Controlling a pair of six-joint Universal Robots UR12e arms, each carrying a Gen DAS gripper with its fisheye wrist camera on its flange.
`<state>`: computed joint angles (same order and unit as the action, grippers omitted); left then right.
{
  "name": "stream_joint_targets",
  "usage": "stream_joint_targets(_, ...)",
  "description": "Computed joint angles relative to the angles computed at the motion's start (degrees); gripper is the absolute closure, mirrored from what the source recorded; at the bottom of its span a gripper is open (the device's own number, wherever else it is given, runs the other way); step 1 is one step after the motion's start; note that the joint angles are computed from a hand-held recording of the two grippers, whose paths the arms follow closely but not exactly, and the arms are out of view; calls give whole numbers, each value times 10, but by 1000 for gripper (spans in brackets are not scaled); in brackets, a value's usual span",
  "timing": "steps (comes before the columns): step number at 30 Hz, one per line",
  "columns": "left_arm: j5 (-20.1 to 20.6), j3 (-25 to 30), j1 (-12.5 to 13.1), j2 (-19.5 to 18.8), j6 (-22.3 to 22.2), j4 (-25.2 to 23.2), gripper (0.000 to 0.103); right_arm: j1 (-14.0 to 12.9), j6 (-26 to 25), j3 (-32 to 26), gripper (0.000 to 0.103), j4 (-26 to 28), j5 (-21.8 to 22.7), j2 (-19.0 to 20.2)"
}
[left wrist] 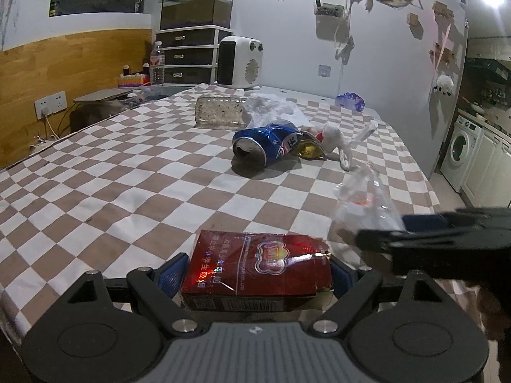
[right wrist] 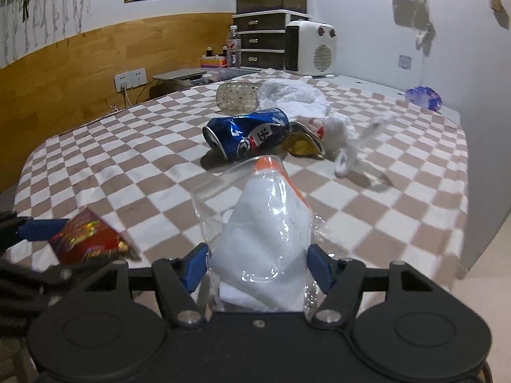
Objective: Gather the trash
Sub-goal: 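Lift the red packet and clear bag and carry both toward the wastebasket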
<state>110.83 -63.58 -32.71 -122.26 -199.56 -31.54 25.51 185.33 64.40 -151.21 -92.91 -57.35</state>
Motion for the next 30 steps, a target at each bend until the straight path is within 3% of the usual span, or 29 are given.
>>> stream_joint_targets(12,32,-6,-16,12,-2,-3,15,4,48,93,39,-45,-35,-68)
stream_joint_targets(19,36,3,-24,9,4,-11,15,2,61,121,51,-58,-43,-87)
stream_joint_targets(24,30,2,-25,8,-4,-15,15,7,37,118,51,-56,-55,-83)
stream_joint_targets(30,28,2,-22,8,-7,-16,15,16,-12,108,41,-52,-68,-67)
